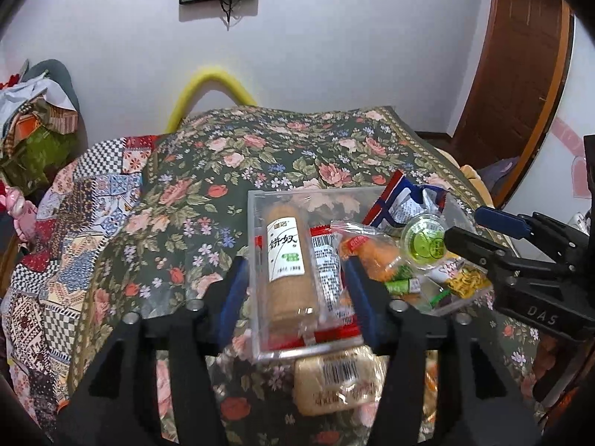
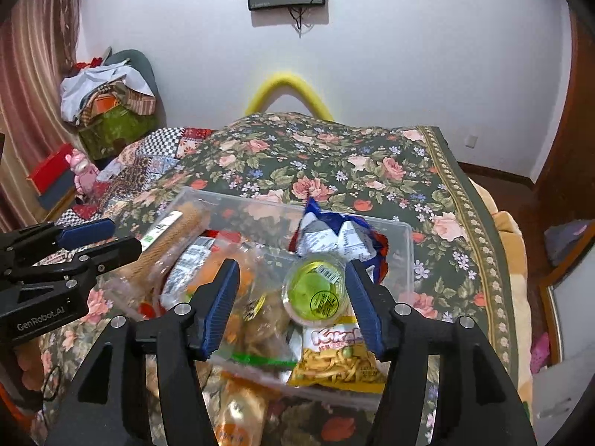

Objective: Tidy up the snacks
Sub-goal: 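Place the cracker roll and jelly cup into the clear box and open both tools, then grasp the square bread cake with the left tool while the right tool grasps the orange-labelled bread roll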

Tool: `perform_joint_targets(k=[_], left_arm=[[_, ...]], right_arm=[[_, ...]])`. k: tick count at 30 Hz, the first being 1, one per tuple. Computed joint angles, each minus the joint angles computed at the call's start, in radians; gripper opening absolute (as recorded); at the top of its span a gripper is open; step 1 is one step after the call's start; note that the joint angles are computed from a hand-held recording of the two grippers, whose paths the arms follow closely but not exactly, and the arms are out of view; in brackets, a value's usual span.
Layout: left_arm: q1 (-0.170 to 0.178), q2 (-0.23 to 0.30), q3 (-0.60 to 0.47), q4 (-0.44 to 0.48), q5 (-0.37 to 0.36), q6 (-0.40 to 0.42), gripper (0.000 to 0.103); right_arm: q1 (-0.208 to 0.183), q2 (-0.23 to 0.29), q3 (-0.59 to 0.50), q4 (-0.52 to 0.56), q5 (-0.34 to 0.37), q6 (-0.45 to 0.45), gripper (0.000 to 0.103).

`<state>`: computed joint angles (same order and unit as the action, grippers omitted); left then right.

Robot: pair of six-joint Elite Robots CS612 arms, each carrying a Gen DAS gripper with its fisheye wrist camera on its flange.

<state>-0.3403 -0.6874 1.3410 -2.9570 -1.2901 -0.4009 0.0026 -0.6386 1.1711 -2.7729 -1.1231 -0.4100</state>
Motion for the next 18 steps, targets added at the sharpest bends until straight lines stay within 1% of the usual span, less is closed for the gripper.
perform_joint_targets(k=[2,7,10,15,18], left_arm=[[-0.007,-0.017,0.029,-0.015,0.015,0.01,0.059],[-0.018,-0.051,0.085,-0.032,0.017,0.017,0.065],[-0.023,-0.07,0.123,-0.044,0.003,0.004,0.07],[-0.027,-0.086,0.166,-0.03,-0.033,-0.02,0.071],[-0.027,-0.09,0.183,-0.009,-0.055,-0.038,0.071]], right_arm=[[-0.004,-0.015,0.023,-0.011,0.01,-0.004,0.056],[-0.014,-0.05,0.083,-0.037,0.027,-0.018,0.056],[-0.018,-0.067,0.113,-0.039,0.031,-0.034,0.056],[-0.021,-0.09,0.158,-0.017,0.03,-0.06,0.057],[-0.022,-0.1,0.182,0.018,0.028,-0.079,0.057]])
